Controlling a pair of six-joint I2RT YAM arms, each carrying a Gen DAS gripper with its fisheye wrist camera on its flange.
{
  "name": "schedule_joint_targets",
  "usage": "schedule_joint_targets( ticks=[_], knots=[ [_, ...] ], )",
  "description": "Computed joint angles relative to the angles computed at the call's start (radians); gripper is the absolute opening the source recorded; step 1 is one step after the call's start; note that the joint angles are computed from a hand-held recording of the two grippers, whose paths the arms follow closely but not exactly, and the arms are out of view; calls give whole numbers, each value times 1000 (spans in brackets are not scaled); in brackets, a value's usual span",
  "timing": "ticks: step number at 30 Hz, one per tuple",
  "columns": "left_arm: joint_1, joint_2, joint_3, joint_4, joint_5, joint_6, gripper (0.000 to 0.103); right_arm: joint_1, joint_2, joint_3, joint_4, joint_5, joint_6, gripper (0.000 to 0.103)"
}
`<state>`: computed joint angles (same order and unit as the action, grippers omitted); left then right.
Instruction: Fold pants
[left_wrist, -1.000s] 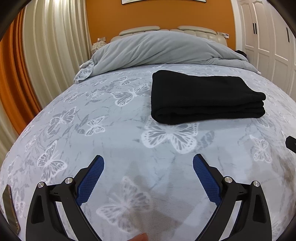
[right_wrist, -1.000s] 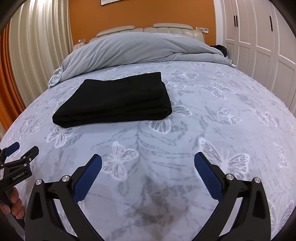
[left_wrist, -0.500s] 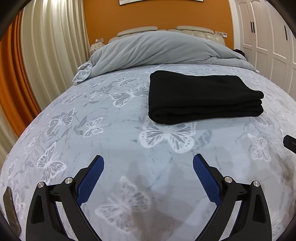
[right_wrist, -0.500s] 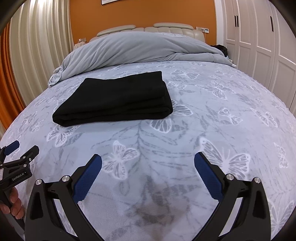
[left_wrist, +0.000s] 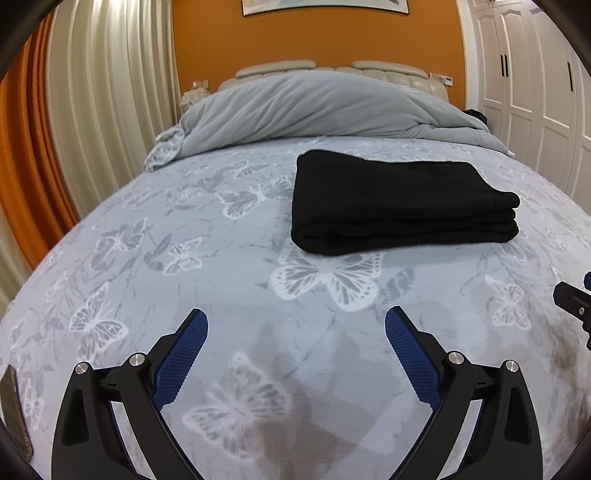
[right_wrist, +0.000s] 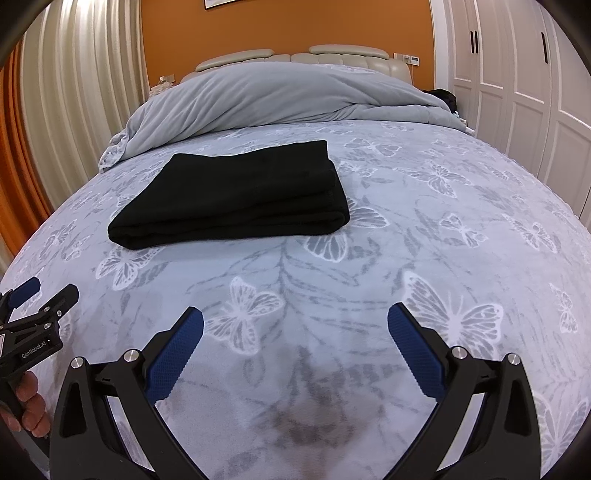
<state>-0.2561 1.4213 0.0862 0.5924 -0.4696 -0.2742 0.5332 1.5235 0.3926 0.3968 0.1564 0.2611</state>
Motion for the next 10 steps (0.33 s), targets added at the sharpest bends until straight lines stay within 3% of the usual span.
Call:
schedule_joint_targets(
  ticks=[10],
  knots=[
    [-2, -2, 16, -61, -6, -8, 95, 5, -57, -41, 1, 17, -3, 98]
  ],
)
